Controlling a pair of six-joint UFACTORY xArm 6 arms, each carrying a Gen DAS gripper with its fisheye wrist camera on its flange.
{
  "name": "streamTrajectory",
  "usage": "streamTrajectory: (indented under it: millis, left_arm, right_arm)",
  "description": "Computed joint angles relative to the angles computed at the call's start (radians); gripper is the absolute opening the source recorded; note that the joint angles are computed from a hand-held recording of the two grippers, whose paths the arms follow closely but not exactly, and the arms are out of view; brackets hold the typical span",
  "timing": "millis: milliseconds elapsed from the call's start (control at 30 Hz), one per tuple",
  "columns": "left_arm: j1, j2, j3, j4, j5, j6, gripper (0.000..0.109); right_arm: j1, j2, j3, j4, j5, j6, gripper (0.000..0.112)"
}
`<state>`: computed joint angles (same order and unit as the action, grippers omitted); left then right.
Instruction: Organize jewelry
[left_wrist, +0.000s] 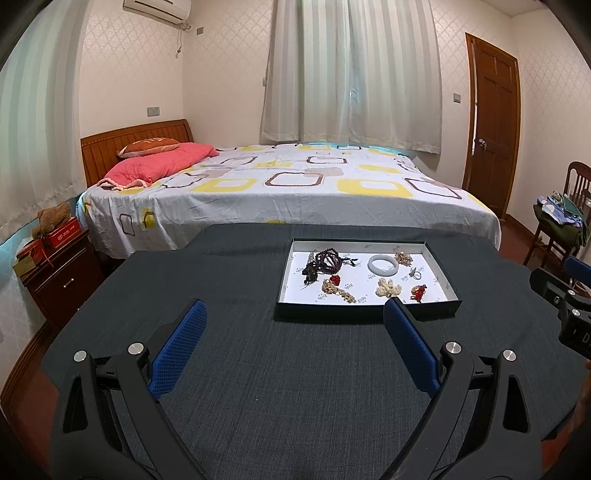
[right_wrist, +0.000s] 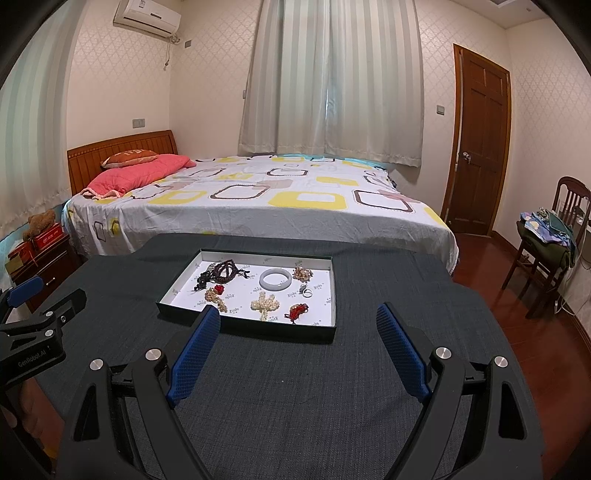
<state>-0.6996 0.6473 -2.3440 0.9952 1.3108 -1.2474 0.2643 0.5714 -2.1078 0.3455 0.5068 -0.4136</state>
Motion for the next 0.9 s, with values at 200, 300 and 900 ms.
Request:
streamTrajectory:
  millis: [200,300,900]
  left_arm:
    - [0.0,0.004,-0.007,-0.002,0.001,0.002,0.094]
    - [0.0,-0.023,0.034,0.002,-0.009,-0.011,0.094]
    - [-0.003,-0.03,0.049,0.007,-0.019,-0.019,0.094]
  right_arm:
    - [0.0,0.0,0.001,0.0,-0.001,-0.001,0.084]
    - [0.0,0.0,0.0,0.001,0.0,-0.002,0.084]
    - [-0.001,-0.001,0.001,0.003,-0.001,-0.002,0.084]
